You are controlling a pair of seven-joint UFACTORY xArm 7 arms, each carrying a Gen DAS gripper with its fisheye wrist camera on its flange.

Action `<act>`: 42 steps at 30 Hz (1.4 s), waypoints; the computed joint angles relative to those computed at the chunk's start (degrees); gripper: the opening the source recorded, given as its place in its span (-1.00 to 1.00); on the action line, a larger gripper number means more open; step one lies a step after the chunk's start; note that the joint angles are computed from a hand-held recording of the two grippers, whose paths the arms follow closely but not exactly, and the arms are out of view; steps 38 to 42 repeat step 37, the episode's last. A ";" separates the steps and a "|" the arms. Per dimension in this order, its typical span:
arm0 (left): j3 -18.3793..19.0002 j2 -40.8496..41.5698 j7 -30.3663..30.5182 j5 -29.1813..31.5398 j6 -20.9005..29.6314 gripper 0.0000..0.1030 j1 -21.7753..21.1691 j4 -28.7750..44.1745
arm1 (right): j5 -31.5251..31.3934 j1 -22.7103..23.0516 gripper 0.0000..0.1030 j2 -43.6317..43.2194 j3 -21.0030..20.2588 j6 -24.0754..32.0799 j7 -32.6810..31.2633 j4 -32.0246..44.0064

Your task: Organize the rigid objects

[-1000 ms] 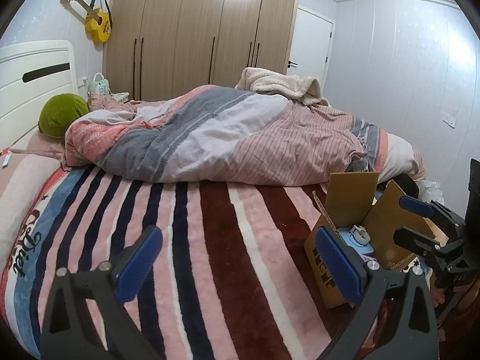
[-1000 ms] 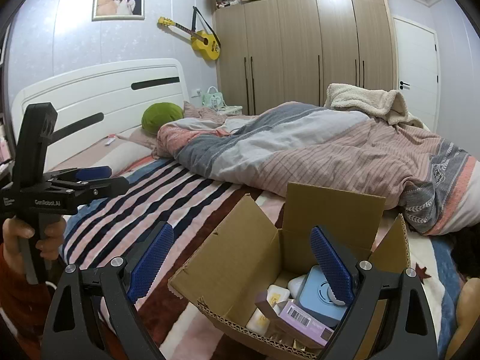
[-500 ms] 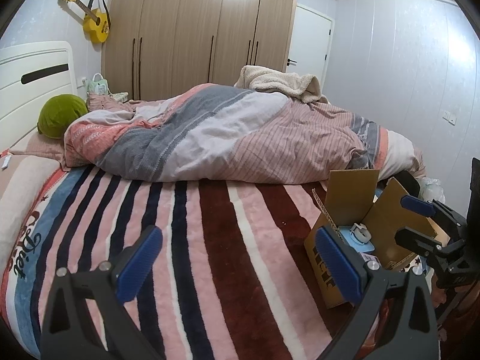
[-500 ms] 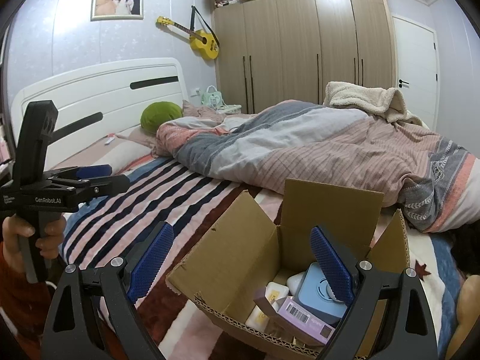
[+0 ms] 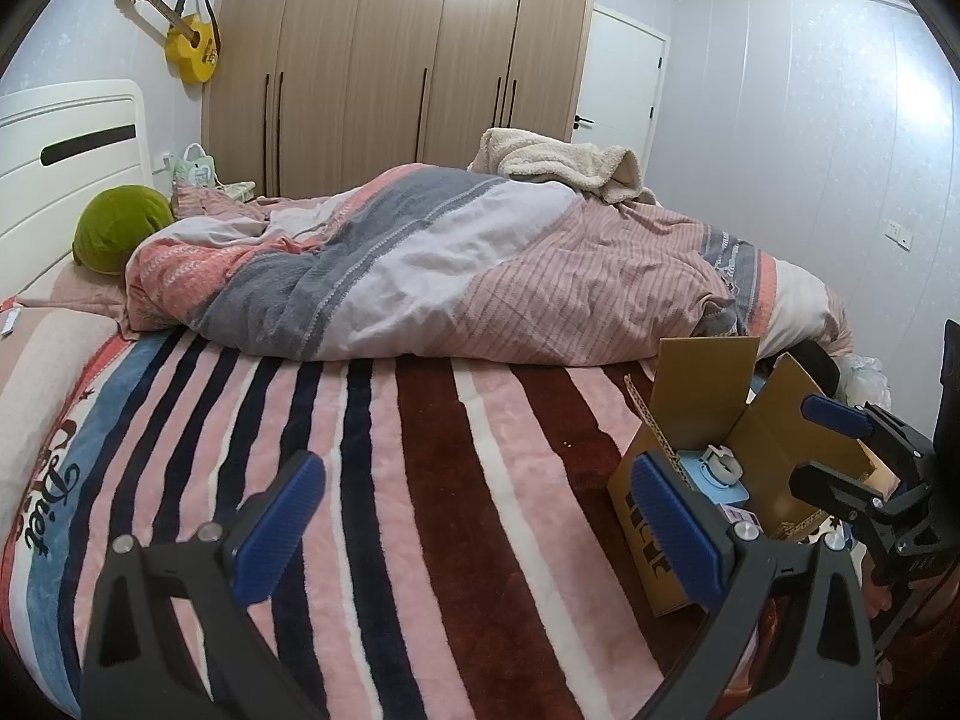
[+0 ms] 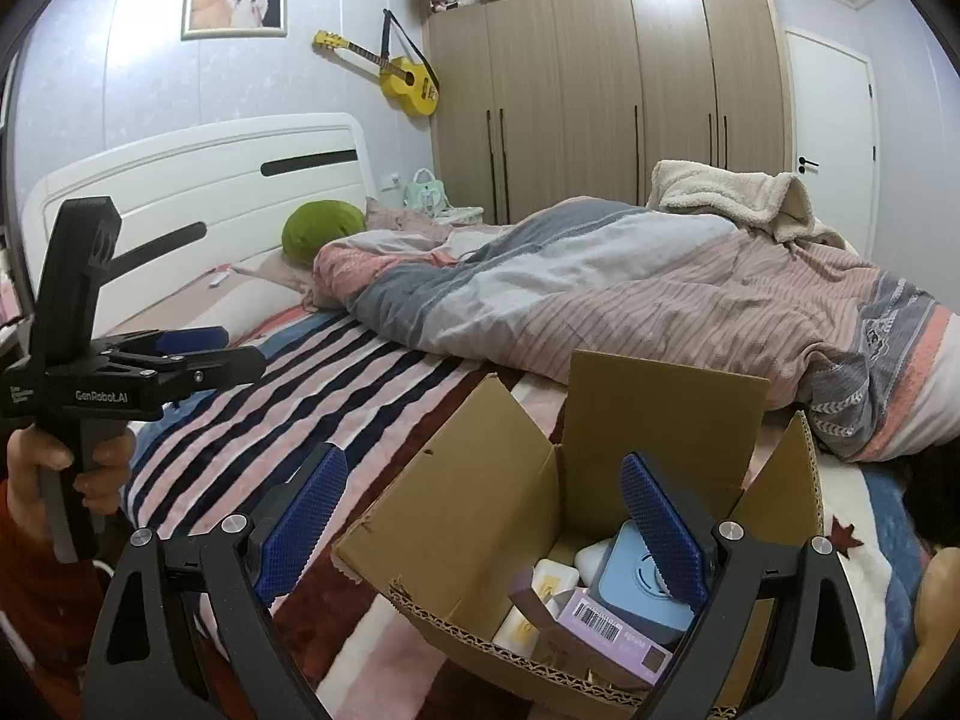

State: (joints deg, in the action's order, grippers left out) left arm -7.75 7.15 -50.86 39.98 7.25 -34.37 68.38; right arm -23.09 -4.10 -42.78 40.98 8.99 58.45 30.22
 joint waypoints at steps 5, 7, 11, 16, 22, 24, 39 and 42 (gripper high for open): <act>-0.15 0.29 1.19 -1.04 -0.01 0.97 0.03 0.14 | -0.14 -0.23 0.79 0.25 0.17 0.06 0.27 0.33; -0.07 0.35 1.41 -1.11 -0.16 0.97 -0.08 0.11 | -0.18 0.00 0.79 0.39 -0.18 -0.20 0.07 0.19; 0.18 0.45 1.38 -1.10 -0.16 0.97 -0.37 0.18 | -0.26 -0.13 0.79 0.39 0.01 0.00 0.12 0.23; 0.26 0.44 1.33 -1.03 -0.18 0.97 -0.48 0.18 | -0.29 -0.25 0.79 0.43 0.11 -0.09 0.28 0.31; 0.39 0.49 1.00 -0.58 -0.32 0.97 -0.65 0.09 | -0.32 -0.19 0.79 0.49 0.07 -0.03 0.26 0.34; 0.46 0.44 0.82 -0.35 -0.20 0.97 -0.72 0.13 | -0.32 -0.23 0.79 0.44 0.18 0.05 0.38 0.37; 0.21 0.43 2.16 -1.49 -0.51 0.97 -0.55 -0.02 | -0.42 -0.31 0.79 0.48 0.19 -0.12 0.41 0.26; 0.21 0.43 2.16 -1.49 -0.51 0.97 -0.55 -0.02 | -0.42 -0.31 0.79 0.48 0.19 -0.12 0.41 0.26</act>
